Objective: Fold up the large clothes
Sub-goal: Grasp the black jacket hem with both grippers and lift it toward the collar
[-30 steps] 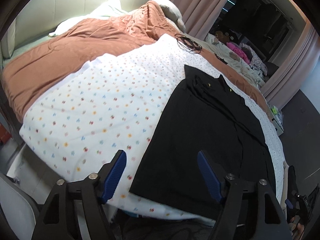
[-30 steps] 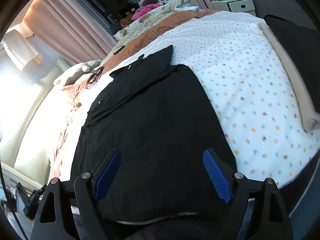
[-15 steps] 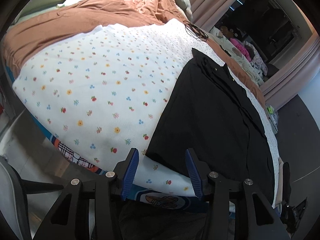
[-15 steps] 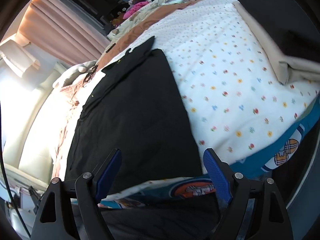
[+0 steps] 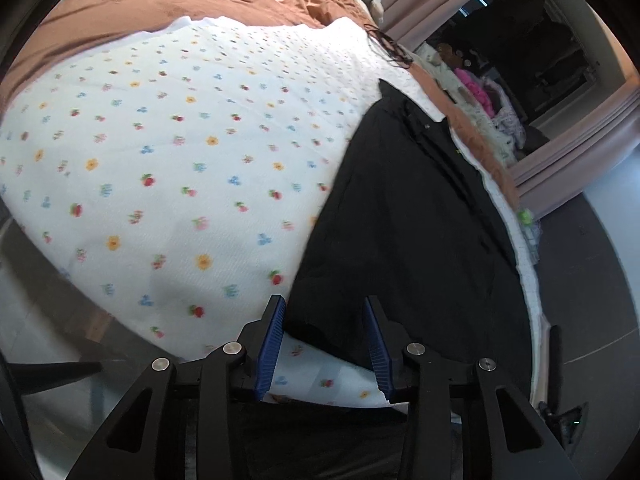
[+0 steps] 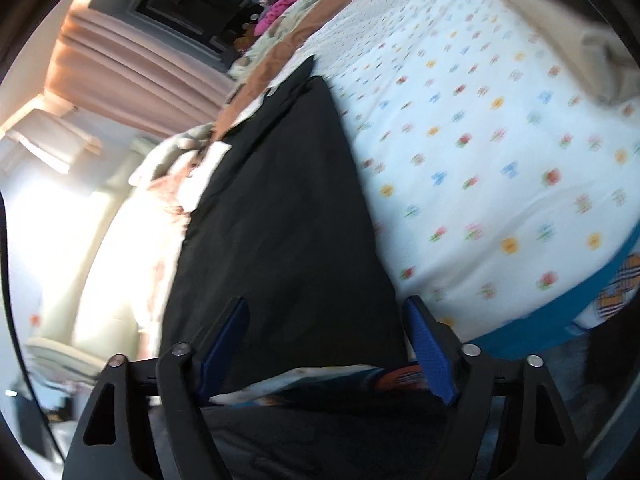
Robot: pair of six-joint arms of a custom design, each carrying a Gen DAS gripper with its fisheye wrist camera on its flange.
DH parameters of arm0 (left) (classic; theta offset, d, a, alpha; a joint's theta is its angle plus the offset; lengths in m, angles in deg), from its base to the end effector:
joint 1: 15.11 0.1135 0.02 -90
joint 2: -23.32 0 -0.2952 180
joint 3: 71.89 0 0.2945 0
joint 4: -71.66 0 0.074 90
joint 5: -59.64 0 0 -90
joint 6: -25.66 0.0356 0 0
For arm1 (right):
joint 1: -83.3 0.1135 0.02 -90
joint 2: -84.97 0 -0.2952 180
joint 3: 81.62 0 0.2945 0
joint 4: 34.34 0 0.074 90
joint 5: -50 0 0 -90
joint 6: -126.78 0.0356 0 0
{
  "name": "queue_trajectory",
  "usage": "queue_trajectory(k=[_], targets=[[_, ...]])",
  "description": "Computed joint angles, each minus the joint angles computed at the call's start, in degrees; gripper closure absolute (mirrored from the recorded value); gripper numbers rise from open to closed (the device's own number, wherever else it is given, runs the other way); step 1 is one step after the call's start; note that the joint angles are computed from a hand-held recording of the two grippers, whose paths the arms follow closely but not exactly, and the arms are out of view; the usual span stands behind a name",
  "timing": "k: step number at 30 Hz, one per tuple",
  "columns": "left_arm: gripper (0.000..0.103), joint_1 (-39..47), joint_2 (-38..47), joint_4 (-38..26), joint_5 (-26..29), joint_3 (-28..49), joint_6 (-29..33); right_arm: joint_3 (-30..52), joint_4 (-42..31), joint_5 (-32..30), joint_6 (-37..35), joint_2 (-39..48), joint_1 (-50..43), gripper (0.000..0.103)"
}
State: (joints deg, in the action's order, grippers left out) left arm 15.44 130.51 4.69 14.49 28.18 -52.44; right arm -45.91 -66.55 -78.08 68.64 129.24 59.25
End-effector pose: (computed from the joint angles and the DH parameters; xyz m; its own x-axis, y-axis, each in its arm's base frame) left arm 0.3802 0.1953 0.2636 -0.8504 -0.3322 -0.4081 -0.0189 0.7944 -0.6071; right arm 0.1707 -0.0521 0.2091 -0.5623 0.7059 -0.4306 0.2249 0.6317 0.7418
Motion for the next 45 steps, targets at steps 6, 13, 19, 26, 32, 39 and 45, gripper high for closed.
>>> queue_trajectory(k=[6, 13, 19, 26, 32, 39, 45], targets=[[0.061, 1.00, 0.08, -0.50, 5.59, 1.06, -0.14, -2.60, 8.98, -7.21, 4.62, -5.57, -1.41, 0.027], [0.061, 0.14, 2.30, 0.83, 3.74, 1.43, -3.24, -3.11, 10.91, 0.56, 5.70, -1.02, 2.74, 0.027], [0.061, -1.50, 4.41, 1.49, 5.11, 3.27, -4.80, -4.26, 17.30, 0.84, 9.13, 2.79, 1.00, 0.030], [0.091, -2.71, 5.21, -0.37, 5.61, 2.94, -3.53, -6.21, 21.35, 1.69, 13.98, 5.61, 0.93, 0.073], [0.102, 0.17, -0.37, 4.63, 8.69, -2.61, -5.42, -7.57, 18.20, -1.51, 15.08, -1.80, 0.01, 0.097], [0.102, 3.07, -6.73, 0.05, 14.48, -1.38, -4.39, -1.87, 6.93, -3.53, 16.96, -16.85, -1.25, 0.098], [0.102, 7.40, -10.25, -9.57, 19.66, 3.92, -1.06, 6.51, -3.91, -4.33, 15.90, -22.82, -1.37, 0.098]])
